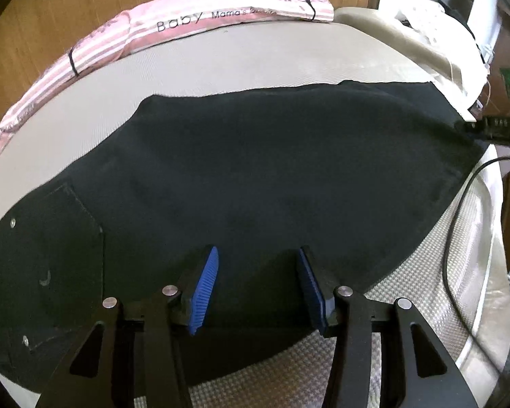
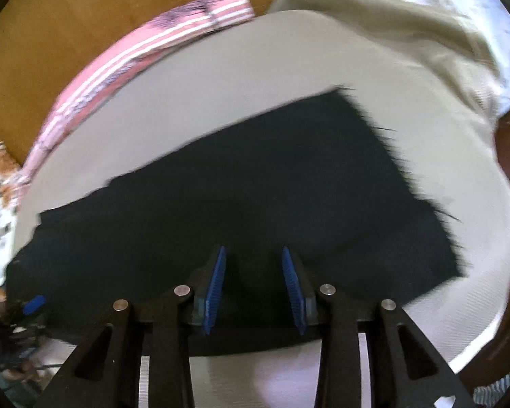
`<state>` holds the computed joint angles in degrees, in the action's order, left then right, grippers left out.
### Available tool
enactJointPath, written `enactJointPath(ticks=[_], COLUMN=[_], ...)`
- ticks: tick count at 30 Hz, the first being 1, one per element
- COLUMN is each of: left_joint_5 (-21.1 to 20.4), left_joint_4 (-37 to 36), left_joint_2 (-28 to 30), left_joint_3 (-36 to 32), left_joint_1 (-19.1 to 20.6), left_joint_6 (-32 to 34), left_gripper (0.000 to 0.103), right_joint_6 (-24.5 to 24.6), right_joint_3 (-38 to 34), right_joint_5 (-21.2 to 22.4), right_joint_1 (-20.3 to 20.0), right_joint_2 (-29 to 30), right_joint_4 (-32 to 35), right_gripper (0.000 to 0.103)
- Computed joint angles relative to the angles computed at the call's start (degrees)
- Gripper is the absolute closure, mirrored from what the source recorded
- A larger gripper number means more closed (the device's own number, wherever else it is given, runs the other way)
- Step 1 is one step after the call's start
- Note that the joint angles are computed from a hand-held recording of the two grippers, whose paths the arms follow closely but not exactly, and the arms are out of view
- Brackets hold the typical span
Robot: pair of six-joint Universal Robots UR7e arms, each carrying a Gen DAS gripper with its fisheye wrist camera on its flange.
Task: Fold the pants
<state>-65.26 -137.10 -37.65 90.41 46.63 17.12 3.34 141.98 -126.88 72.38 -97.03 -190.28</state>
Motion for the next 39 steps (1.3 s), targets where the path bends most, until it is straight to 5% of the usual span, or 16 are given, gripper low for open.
enactJointPath(ticks=[3,7,14,20,34,39], left_joint_5=[0.19,0.58,1.33,-2.48,-8.45,-6.98], left_joint_4=[0.44,1.23,1.53,-1.00,1.21,1.56], left_joint_2=[-0.55,-1.09,-1.84,0.10,8.62,9.35], left_joint_3=[0.62,1.02,1.10,-0.92,-7.48,-7.64], left_joint_1=[0.01,-0.01,-0.49,-2.49,-4.20,-3.73], left_joint_6=[0.13,0.00,-0.13,2.72,2.83,1.66], left_gripper=[0.053,0.051,0.051,0.051,0.051,0.051], right_joint_6=[-0.36,-0.03,-0.75,-6.84,-17.13,-19.67], right_joint_3=[2.38,3.34,4.91,-1.76,-14.37,-13.34], right_joint_5=[3.44,-1.99,6.69,11.04,13.74,17.32], right_joint_1=[-3.67,-4.14,-8.84,-10.13,-14.97,-15.80], right_joint_2=[-3.64,-6.26,-16.07,-12.23,-2.49,-4.31], right_joint_4=[-1.67,-2.10,3.24,6.41,10.74,9.49], right_gripper=[0.080,0.068,0.066,0.066,0.068,0.086])
